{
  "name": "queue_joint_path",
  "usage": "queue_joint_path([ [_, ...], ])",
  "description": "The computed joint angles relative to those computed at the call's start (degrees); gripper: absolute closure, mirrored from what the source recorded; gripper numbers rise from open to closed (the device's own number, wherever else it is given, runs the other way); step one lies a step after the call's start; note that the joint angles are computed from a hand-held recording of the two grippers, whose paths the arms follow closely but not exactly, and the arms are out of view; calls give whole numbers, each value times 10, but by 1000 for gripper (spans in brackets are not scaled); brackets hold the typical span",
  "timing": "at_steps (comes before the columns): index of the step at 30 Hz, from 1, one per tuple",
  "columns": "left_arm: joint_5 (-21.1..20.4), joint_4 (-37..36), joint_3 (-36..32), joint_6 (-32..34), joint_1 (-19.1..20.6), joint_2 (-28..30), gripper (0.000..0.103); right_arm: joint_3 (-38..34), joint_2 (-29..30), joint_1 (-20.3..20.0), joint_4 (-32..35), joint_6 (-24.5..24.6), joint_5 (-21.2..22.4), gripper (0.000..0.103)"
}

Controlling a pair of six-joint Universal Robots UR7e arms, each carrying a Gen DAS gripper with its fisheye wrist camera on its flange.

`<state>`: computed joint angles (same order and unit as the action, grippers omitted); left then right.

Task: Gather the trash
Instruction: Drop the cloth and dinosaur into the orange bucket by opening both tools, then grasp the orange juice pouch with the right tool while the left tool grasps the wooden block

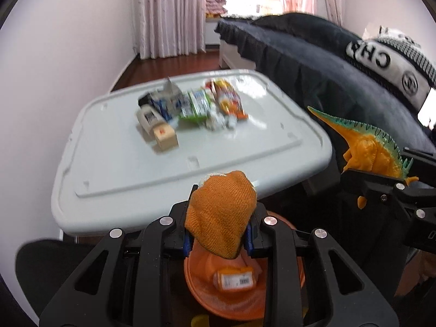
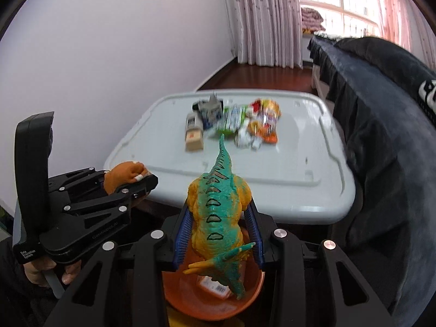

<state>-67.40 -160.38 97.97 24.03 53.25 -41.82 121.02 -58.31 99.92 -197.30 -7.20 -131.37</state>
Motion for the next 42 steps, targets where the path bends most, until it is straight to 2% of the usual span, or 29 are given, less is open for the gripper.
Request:
queue_joint_path([
  [9, 16, 63, 31, -20, 15, -6, 77, 27, 8, -24, 58, 66, 26, 65],
  [19, 17, 92, 25, -27, 18, -1, 76, 28, 7, -37, 89, 79, 41, 65],
  [21, 26, 98, 24, -29, 16, 3, 69, 25, 6, -44, 102, 86, 48, 63],
  [23, 37, 106, 21, -36, 15, 6, 44, 22, 6, -49, 113, 95, 48, 58],
  [24, 37, 108, 19, -39, 16, 7, 41, 23, 6, -52, 114, 98, 49, 55],
  [26, 36, 116, 13, -47, 19, 8, 37, 25, 4, -54, 109, 99, 50, 54],
  [31, 38, 136, 0, -59, 24, 13, 36, 25, -3, -62, 97, 97, 49, 54],
  [36, 41, 130, -37, -56, 30, 32, 36, -16, -3, -79, 98, 55, 38, 54],
  [38, 48, 127, -77, -60, 34, 54, 36, -51, 7, -88, 101, 33, 30, 54],
  [42, 63, 119, -179, -71, 40, 116, 36, -149, 29, -121, 133, 20, 63, 54],
])
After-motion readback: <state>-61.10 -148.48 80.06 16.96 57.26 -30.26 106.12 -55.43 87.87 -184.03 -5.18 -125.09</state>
